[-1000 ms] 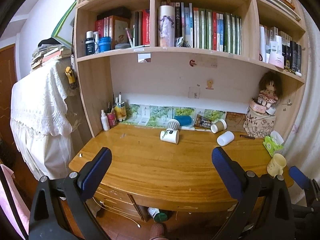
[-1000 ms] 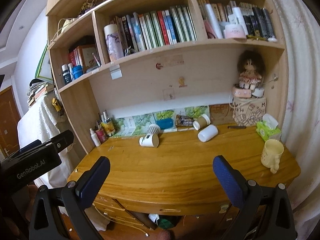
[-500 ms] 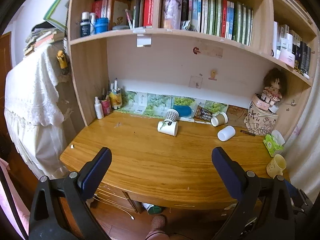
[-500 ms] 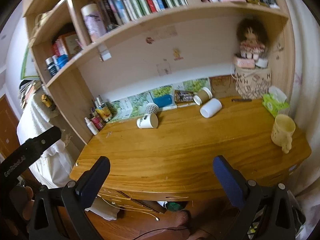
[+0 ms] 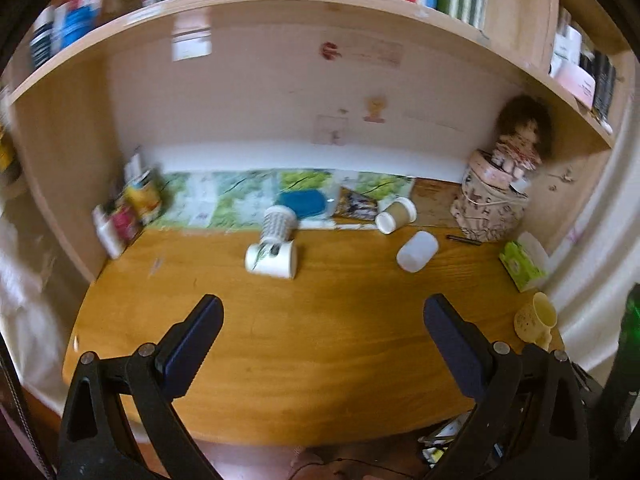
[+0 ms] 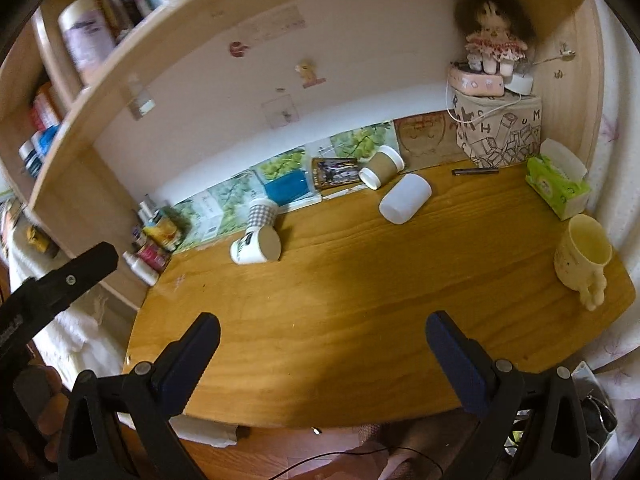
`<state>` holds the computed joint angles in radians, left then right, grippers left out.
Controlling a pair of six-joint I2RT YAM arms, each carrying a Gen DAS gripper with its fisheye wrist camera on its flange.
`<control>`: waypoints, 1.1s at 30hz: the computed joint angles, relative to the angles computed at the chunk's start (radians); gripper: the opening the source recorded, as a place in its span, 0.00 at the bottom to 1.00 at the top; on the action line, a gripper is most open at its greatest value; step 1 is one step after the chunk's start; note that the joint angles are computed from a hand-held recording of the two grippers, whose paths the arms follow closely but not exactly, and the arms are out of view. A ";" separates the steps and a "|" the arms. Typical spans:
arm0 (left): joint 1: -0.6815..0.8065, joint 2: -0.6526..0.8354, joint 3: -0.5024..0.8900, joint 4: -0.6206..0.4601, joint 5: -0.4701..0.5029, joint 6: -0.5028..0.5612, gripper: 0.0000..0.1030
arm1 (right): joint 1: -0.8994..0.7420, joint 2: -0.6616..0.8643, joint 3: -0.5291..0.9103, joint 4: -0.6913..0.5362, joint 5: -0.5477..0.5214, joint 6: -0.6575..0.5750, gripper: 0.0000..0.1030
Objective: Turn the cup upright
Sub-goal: 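Move the left gripper down toward the white plastic cup lying on its side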
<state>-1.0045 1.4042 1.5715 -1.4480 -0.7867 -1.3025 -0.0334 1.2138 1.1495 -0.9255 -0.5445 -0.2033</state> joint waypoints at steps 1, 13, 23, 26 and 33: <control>0.032 -0.005 -0.002 0.035 0.015 0.062 0.98 | 0.031 0.032 0.021 0.011 0.025 0.025 1.00; 0.478 0.039 -0.026 0.434 0.385 0.781 0.98 | 0.151 0.355 0.237 0.044 0.091 0.302 1.00; 0.616 0.294 0.197 0.420 0.585 0.961 0.98 | 0.102 0.592 0.411 -0.011 -0.060 0.469 1.00; 0.633 0.378 0.288 0.396 0.637 0.976 0.98 | 0.079 0.665 0.468 -0.024 -0.072 0.482 1.00; 0.631 0.658 0.630 0.264 0.644 0.996 0.98 | 0.036 0.889 0.684 -0.097 -0.009 0.417 1.00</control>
